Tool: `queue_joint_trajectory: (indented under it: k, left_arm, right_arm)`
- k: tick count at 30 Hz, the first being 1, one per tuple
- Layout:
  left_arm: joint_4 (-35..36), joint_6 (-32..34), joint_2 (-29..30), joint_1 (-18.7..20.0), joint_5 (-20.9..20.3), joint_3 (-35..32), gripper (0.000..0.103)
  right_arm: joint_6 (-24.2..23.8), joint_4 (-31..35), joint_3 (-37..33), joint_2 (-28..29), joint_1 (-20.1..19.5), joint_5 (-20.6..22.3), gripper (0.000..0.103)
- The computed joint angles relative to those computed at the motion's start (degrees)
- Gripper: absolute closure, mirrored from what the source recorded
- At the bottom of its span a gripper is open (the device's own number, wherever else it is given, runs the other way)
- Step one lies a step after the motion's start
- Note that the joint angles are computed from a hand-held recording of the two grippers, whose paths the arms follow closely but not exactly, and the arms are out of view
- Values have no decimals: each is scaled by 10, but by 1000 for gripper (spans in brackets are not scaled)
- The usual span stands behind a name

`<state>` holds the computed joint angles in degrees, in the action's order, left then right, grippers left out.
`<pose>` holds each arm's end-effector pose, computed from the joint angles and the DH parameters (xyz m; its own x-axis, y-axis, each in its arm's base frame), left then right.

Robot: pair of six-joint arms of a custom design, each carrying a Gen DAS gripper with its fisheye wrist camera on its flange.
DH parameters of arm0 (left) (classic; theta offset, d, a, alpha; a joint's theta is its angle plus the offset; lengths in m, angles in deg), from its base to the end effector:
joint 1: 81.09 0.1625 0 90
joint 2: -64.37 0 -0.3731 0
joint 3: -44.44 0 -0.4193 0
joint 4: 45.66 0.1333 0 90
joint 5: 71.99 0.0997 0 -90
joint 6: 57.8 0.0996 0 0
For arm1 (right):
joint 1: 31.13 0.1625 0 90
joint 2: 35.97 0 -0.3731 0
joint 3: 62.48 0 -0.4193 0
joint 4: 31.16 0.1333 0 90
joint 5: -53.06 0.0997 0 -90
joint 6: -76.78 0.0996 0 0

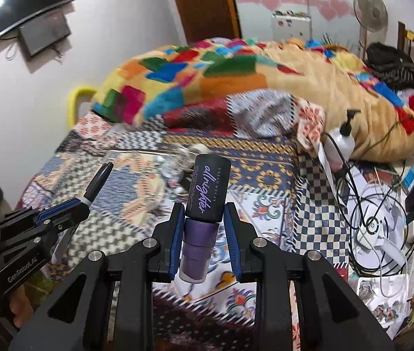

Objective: Collect trash
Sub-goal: 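Lift the Sharpie with the left tool while the right tool lifts the purple tube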

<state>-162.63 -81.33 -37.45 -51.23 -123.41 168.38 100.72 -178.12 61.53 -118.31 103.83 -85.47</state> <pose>-0.2652 -0.3776 0.3006 -0.7438 0.3995 -0.5360 0.6186 0.7150 -0.3256 0.3782 -0.2957 0.2162 -0.8325 -0.0229 0.5536 -0.3762 0.7570 -0.5343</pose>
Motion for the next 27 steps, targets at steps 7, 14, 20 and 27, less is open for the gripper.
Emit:
queue_joint_trajectory:
  k: [7,14,20,27]
  left_arm:
    - [138,-105,-104,-73,54,2,93]
    - [345,-254,-211,-155,98,-13,93]
    - [593,-442,-281,-240,114,-57,93]
    - [897,-695,-324,-366,70,-124,93]
  right_arm:
    - [14,21,-35,25,64,0,78]
    - [19,28,-65,63,116,10,78]
    - [21,27,-91,106,157,31,78]
    - [18,18,-128,173,194,75,78]
